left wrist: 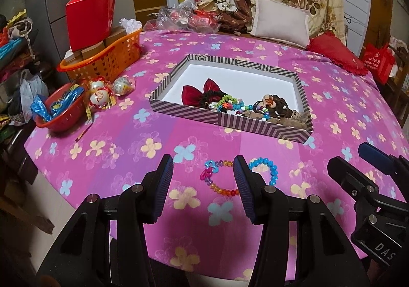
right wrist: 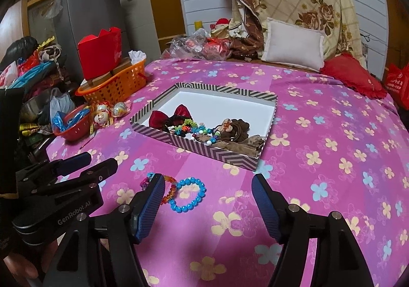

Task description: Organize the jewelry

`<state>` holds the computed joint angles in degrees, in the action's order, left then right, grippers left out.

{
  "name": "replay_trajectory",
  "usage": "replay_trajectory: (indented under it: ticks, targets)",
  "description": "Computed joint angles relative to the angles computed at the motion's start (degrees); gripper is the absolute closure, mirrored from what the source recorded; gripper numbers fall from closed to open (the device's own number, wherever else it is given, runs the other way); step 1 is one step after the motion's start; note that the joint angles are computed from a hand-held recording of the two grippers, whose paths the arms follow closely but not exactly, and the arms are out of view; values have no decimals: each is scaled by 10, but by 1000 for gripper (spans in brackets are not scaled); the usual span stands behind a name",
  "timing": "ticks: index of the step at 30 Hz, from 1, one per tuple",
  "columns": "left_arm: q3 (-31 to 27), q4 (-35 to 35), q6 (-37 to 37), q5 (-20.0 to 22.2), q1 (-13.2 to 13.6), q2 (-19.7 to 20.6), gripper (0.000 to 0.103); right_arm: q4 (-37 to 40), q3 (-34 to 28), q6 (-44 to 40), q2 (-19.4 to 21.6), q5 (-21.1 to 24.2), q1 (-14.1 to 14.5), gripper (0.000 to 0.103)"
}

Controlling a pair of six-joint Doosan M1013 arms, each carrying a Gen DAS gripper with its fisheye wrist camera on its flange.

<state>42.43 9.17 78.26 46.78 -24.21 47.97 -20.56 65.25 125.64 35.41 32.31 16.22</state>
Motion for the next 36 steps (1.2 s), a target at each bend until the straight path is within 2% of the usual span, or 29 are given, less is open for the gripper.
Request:
replay_trajectory:
  ticks: [8, 27, 36]
  targets:
    - [12, -3, -7, 1, 1, -6, 54, -4, 1, 2, 0, 8, 2, 35]
    - [-2, -13, -12, 29, 6, 6, 54, 16, -7, -14, 8, 25, 1, 35]
    - [-37, -42, -20, 80, 22, 29, 54, 52, -12, -47, 17, 34, -5, 35]
